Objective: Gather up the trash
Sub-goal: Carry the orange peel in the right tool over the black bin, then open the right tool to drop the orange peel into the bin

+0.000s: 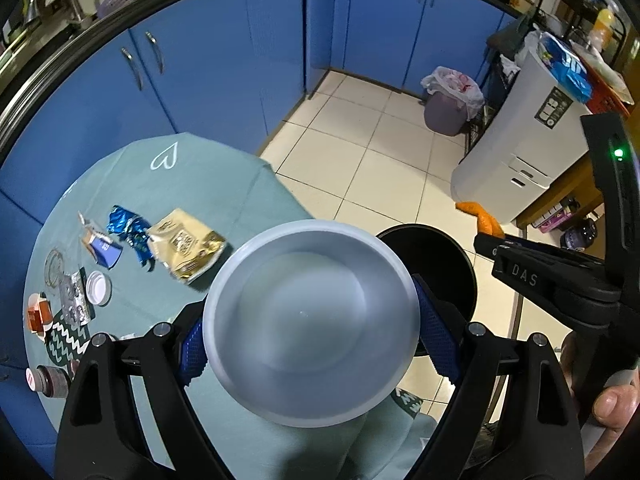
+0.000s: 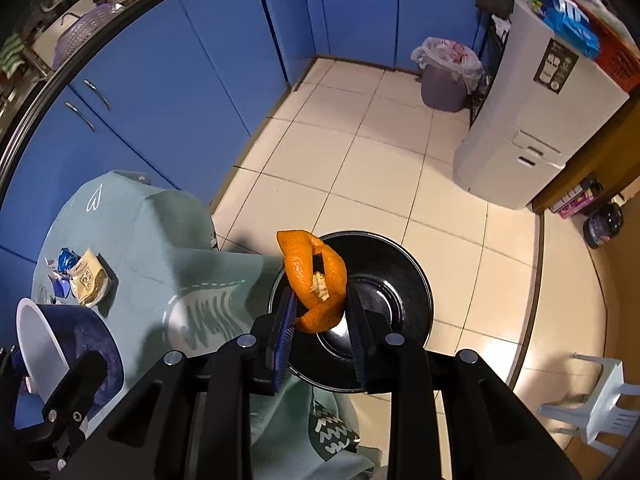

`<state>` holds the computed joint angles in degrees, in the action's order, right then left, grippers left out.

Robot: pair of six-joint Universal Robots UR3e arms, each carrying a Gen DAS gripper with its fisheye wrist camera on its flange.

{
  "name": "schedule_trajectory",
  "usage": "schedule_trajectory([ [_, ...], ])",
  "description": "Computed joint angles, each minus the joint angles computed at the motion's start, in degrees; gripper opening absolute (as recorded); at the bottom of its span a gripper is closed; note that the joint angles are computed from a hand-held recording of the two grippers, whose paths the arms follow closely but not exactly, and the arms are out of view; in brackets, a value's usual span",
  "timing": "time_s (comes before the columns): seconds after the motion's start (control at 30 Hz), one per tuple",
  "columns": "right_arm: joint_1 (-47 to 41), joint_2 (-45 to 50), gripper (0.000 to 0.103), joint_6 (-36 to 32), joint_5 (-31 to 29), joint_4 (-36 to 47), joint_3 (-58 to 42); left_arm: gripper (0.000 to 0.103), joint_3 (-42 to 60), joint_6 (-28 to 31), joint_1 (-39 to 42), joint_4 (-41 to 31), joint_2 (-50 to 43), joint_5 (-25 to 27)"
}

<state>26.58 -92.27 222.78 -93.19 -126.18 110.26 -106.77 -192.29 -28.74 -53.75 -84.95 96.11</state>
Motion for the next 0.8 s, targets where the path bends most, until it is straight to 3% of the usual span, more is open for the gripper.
schedule_trajectory([
  [0.07, -0.6, -0.2, 0.035, -0.9, 0.0, 0.3, 0.5, 0.085, 0.7, -0.5, -1.0, 0.3, -0.9, 0.3],
  [0.13, 0.0, -0.9, 0.063, -0.5, -2.2, -0.1, 1.1, 0.085, 1.6, -0.8, -1.6, 0.4, -1.9, 0.6],
  [0.17, 0.4, -1.7, 0.069, -0.1, -3.4, -1.1, 1.9, 0.085, 2.2, -1.1, -2.0, 0.2, -2.3, 0.8],
  [0.3, 3.1, -2.5, 0.074, 0.8, -8.9, -2.5, 2.0, 0.085, 3.1, -1.6, -2.6, -0.1, -3.2, 0.9],
  [0.43, 2.4, -4.3, 0.079, 1.0, -9.8, -3.5, 3.8, 0.085, 3.8, -1.7, -3.1, 0.0, -3.9, 1.2],
  [0.8, -0.6, -8.8, 0.079, 2.7, -12.5, -0.2, 6.1, 0.085, 8.2, -0.3, -5.1, 0.8, -7.9, 0.6],
])
